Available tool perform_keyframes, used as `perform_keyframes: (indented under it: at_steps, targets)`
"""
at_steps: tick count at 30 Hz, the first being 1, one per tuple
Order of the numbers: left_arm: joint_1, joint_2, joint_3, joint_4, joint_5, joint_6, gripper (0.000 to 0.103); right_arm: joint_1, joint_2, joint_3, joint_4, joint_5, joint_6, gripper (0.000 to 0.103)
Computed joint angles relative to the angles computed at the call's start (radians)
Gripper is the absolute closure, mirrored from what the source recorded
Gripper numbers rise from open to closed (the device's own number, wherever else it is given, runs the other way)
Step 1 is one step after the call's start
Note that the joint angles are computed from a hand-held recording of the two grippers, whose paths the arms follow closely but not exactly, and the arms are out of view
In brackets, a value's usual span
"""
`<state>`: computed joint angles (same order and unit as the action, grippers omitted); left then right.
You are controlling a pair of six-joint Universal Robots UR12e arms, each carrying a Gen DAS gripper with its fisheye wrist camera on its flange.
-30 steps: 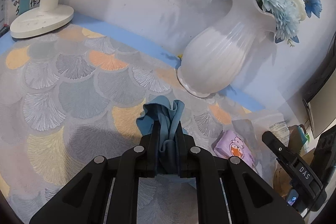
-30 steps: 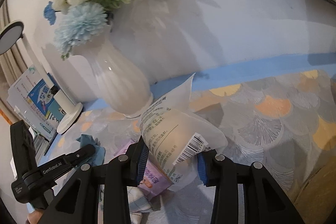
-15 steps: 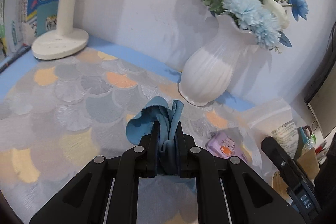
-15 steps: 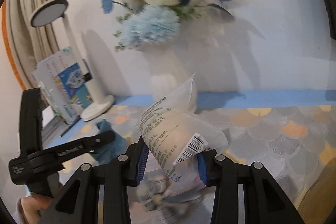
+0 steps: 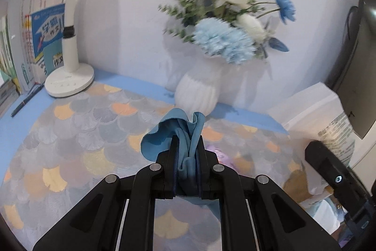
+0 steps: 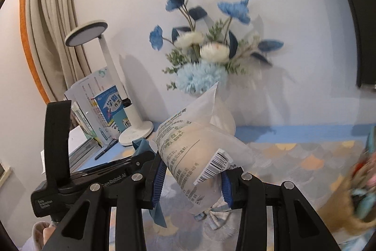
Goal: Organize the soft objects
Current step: 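Lift the clear bag and blue cloth and carry them toward the tray, then lower the clear bag and blue cloth over the woven tray and release both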
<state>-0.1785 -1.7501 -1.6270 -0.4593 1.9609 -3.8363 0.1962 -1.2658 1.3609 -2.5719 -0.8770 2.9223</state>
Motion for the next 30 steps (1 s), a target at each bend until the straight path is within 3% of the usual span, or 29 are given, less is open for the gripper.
perform_keyframes:
  at_steps: [12,30]
  targets:
    - [-0.081,-0.032,0.109,-0.044,0.017,0.057,0.095,-0.069,-0.065,0.021,0.012,0.013,0.019,0.063]
    - [-0.168,-0.161,0.332,-0.037,-0.102,0.165,0.095,-0.216,-0.077,-0.021,0.008,0.03,0.109,0.063]
